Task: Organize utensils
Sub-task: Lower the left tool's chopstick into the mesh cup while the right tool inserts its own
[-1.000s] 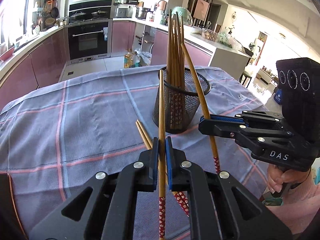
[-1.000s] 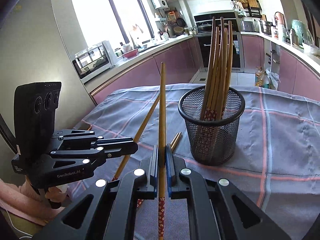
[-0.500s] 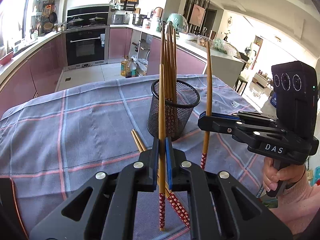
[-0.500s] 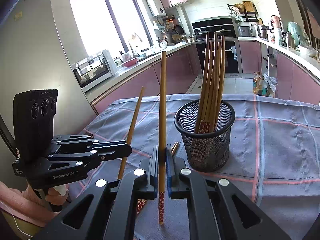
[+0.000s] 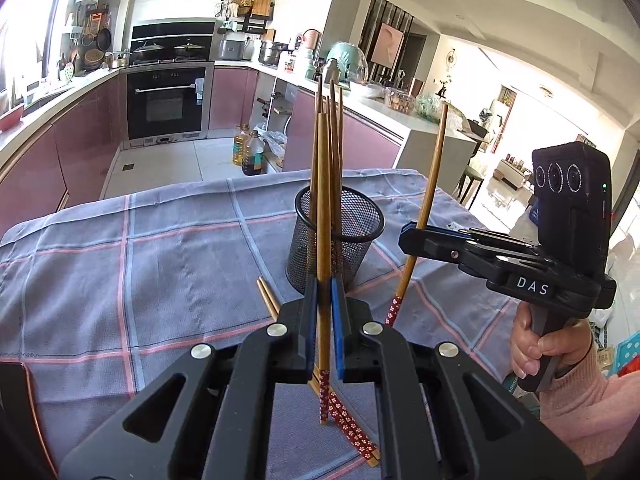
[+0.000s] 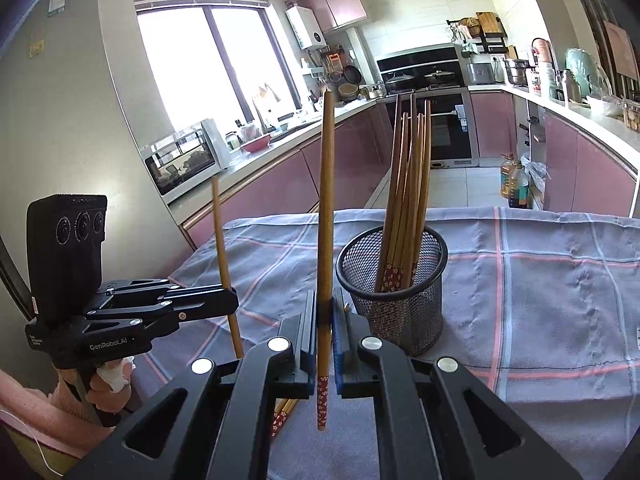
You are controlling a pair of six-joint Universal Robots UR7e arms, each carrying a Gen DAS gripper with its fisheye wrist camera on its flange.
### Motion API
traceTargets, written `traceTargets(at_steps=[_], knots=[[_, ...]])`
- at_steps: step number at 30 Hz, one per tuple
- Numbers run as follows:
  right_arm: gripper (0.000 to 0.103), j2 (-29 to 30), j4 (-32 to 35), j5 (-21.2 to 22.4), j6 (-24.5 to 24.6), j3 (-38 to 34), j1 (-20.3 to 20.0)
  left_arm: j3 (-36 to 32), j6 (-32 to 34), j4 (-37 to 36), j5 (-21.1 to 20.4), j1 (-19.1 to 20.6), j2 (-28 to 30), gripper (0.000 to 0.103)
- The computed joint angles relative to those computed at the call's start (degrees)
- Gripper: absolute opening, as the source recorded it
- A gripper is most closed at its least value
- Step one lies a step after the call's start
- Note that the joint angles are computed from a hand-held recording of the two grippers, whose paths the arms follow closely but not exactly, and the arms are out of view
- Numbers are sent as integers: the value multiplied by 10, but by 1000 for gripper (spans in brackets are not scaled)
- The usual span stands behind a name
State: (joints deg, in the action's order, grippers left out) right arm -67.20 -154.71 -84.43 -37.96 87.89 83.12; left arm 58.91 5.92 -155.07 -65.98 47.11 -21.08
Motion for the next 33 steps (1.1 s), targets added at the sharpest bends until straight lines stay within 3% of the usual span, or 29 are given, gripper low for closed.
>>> traceTargets(at_steps=[33], knots=[[6,0,-20,13,1,-11,2,-38,6,-13,-20,-1,17,7]])
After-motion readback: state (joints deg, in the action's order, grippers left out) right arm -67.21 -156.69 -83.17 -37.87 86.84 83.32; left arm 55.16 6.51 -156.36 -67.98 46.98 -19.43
